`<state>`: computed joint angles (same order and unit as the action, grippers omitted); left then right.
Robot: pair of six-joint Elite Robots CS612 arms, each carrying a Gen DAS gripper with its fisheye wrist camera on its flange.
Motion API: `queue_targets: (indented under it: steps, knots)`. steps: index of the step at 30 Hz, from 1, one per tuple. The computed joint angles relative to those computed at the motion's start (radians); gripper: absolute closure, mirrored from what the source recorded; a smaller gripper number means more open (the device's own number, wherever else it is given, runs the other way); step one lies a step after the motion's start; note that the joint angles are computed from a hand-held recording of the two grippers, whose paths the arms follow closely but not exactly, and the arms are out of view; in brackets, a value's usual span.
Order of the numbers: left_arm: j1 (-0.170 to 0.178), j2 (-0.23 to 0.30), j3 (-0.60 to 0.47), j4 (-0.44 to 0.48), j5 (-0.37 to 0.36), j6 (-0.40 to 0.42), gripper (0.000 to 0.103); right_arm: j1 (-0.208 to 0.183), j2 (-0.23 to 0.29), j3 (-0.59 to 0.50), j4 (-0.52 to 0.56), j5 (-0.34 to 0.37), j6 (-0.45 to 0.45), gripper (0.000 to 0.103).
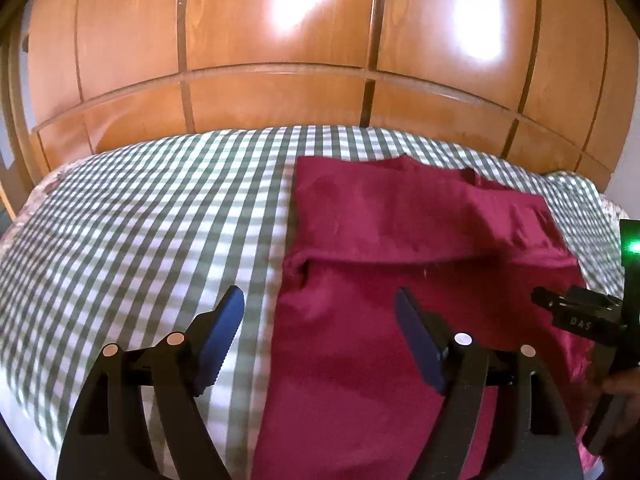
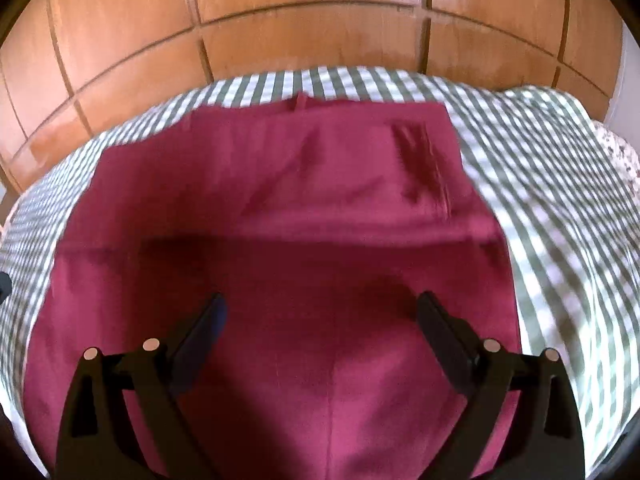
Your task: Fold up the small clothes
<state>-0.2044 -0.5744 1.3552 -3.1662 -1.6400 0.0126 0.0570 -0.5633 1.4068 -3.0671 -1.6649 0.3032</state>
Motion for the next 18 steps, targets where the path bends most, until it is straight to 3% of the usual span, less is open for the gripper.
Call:
queue_targets:
  steps: [12, 18]
  knots:
    - [0.017, -0.039, 0.104, -0.009, -0.001, 0.061, 0.027, 0.005, -0.055, 0.138, -0.063, 0.044, -0.021, 0.005]
    - [0.029, -0.051, 0.130, 0.017, -0.036, 0.094, 0.027, 0.002, -0.077, 0.179, -0.078, 0.056, -0.029, 0.005]
